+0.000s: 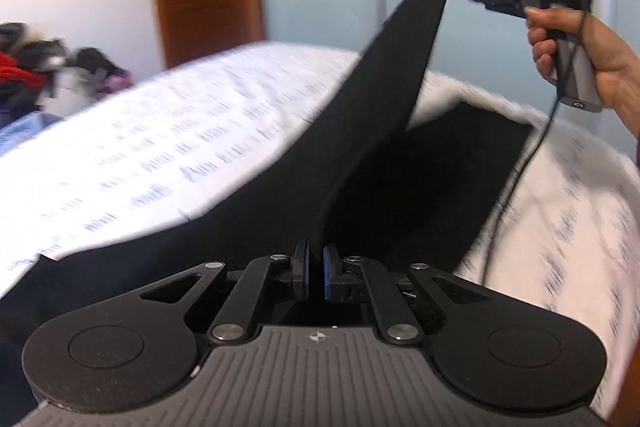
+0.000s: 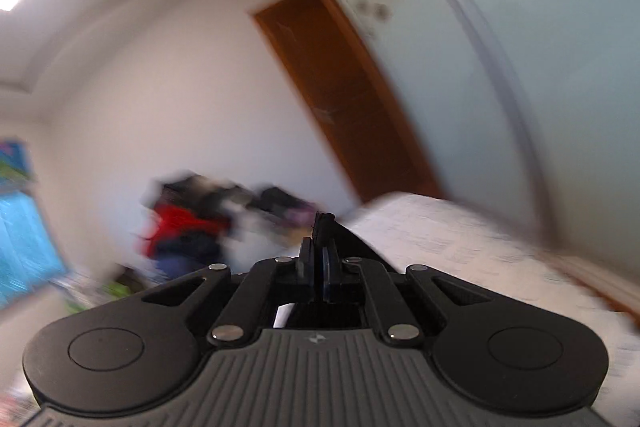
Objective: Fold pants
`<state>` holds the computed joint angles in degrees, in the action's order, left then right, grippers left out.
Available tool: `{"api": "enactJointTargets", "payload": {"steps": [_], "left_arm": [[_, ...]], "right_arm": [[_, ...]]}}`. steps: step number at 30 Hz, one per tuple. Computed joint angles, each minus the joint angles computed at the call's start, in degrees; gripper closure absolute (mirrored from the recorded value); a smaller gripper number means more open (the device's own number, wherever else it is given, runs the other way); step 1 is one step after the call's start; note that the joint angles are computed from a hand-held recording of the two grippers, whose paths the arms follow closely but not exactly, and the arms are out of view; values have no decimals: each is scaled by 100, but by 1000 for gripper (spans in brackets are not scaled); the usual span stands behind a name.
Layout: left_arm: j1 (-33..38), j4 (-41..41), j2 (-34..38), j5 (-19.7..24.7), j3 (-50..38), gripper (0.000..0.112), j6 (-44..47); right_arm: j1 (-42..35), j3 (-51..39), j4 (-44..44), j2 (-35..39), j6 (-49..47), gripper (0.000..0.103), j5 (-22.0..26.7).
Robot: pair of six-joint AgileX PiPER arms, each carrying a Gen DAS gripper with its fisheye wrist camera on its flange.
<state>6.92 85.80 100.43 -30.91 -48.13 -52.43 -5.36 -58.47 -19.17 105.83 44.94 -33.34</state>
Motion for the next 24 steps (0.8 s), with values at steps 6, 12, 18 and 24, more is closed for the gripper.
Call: {"api": "enactJointTargets", "payload": {"steps": [6,12,18,24], "left_arm": [[-181,96,64,177,182,100,390],[-81,113,22,133,84,100,-13],[-151,-1642,-164,295,346,100,797],[87,640,-145,-102,27,100,-636]], "right_arm": [[-294,613,178,114,304,98,1344],[-254,313,-629,43,763,99,1380],[10,-947,-2066,136,1463,98,1541],[195,308,1091,-516,-1724,99,1137]]}}
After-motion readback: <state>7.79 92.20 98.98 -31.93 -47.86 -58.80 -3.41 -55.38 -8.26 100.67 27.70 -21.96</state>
